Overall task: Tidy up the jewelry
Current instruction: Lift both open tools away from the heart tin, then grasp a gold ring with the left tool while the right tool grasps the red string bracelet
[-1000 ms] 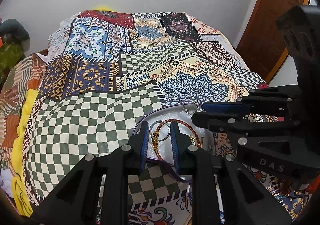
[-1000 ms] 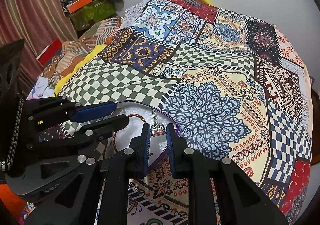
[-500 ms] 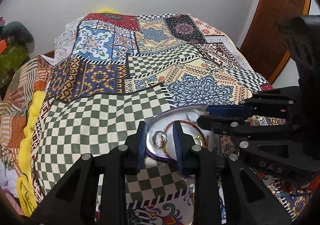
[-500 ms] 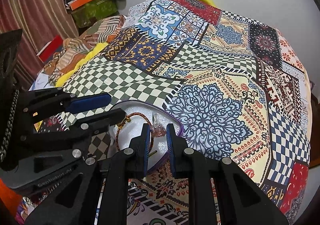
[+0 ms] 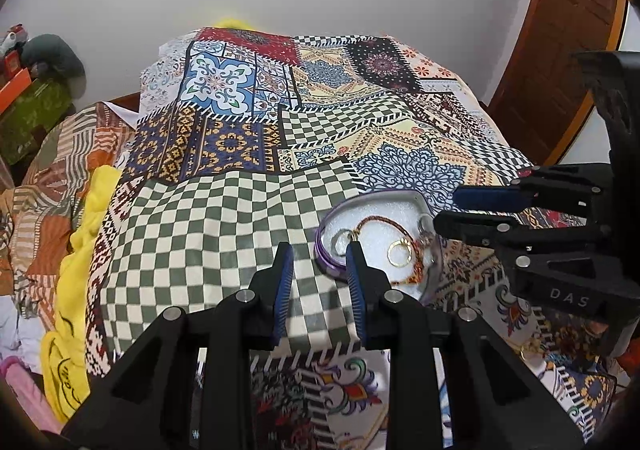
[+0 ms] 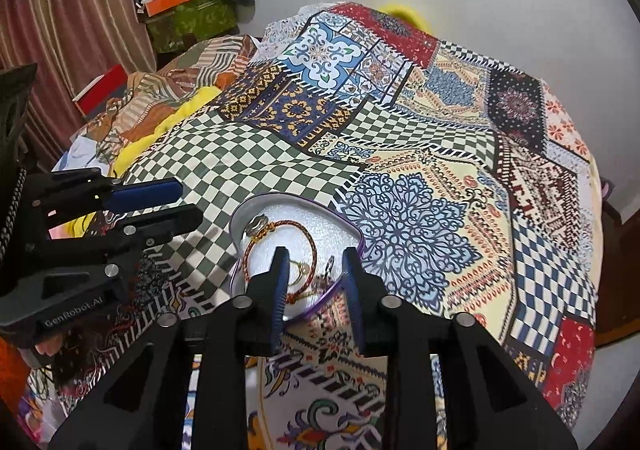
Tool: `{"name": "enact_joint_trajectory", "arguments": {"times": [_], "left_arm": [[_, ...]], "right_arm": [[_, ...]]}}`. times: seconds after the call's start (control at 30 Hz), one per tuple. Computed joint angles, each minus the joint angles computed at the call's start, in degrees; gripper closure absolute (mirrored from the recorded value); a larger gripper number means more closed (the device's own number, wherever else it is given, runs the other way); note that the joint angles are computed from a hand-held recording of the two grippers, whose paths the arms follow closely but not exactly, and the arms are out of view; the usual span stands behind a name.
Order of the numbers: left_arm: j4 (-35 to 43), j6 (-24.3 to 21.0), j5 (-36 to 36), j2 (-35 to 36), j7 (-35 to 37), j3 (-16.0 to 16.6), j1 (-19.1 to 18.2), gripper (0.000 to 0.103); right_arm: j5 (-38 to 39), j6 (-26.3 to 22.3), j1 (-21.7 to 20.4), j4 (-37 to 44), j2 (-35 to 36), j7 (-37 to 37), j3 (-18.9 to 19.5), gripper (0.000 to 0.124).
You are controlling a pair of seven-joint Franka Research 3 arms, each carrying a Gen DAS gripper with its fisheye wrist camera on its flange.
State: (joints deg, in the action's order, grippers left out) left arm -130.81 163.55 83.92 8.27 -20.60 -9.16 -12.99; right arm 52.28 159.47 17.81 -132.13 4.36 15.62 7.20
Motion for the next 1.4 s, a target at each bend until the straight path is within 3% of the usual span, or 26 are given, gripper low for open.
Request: {"name": "enact_joint_trajectory", "arguments": {"times": [0.47, 0.6, 0.8, 1.07, 1.17, 1.4], "left_arm": [[-4.53, -3.23, -3.24, -7.51, -0.84, -3.96, -2.34, 0.073], [-5.25, -5.23, -4.85, -9.3, -0.4, -5.62, -3.68, 0.066], [-5.13, -6.72, -6.67, -10.13, 0.1, -7.4, -5.5, 0.064], [-3.45, -6.19, -6.73, -7.26, -1.37, -8.07, -7.65, 0.062], [-2.29, -4.77, -6.97, -4.95, -1.57, -7.55, -8.32, 0.062], [1.21, -2.46, -7.91, 0.97, -0.17, -5.89, -10.55, 0.062]], "right_arm": [[8.16, 0.06, 1.56, -9.21, -12.18, -7.16, -4.05, 0.098], [9.16, -0.64, 1.62, -11.8, -15.28, -7.98, -5.82, 0.098], [10.52, -1.13, 1.33, -15.45, -19.07, -9.55, -8.29, 0.097], [10.86, -2.13, -0.29, -18.61, -21.56, -11.18, -11.0, 0.093], [11.23, -2.6, -1.2, -19.31, -21.57, -11.55, -11.68, 0.084], [10.62, -2.28, -3.48, -19.93, -19.03, -12.06, -11.83, 0.084]]}}
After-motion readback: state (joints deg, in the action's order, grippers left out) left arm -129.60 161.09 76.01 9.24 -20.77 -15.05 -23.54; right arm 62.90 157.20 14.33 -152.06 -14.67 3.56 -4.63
